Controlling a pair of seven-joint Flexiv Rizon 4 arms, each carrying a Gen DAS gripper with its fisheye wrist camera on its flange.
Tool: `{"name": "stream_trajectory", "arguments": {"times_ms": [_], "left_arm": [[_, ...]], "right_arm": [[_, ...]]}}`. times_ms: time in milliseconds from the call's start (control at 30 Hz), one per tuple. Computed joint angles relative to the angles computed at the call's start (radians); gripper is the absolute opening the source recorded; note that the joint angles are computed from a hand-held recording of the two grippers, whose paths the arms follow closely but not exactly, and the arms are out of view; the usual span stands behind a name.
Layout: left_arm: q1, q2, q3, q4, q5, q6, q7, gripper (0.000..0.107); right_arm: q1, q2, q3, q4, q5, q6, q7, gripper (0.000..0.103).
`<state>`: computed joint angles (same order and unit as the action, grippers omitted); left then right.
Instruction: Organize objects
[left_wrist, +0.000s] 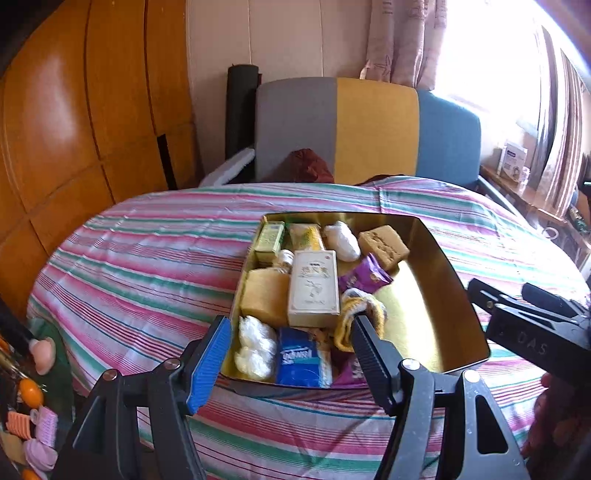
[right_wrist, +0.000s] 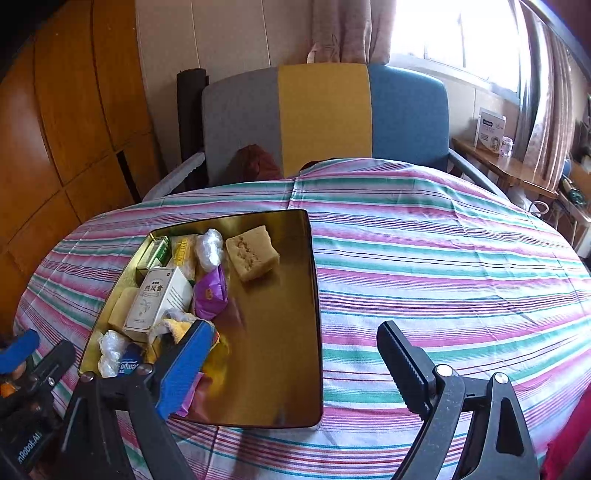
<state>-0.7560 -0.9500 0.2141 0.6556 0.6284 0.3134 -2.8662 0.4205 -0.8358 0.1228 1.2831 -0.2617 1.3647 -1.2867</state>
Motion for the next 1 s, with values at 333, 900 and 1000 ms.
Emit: {"name": "stream_trajectory", "arguments": {"times_ms": [333,900,1000], "left_arm": [[0.005,0.013,-0.001,0.035,0.002,0.045,-0.032,0.067],[0.004,0.048,0.011,0.104,0.036,0.098,-0.099,0.057],[0.012,0.046,0.001,0.101,0.033,0.101,-0.082,0.057]], "right_arm": [[0.021,-0.004,-0.008,-0.001,-0.011,0.004,-0.005,0.092],[0.029,-0.03,0.007,-0.043,-0.012,-0.042,-0.028,0.092],[0.03,-0.036,0.008,-0.052,-0.007,-0.051,-0.031,0.092]]}}
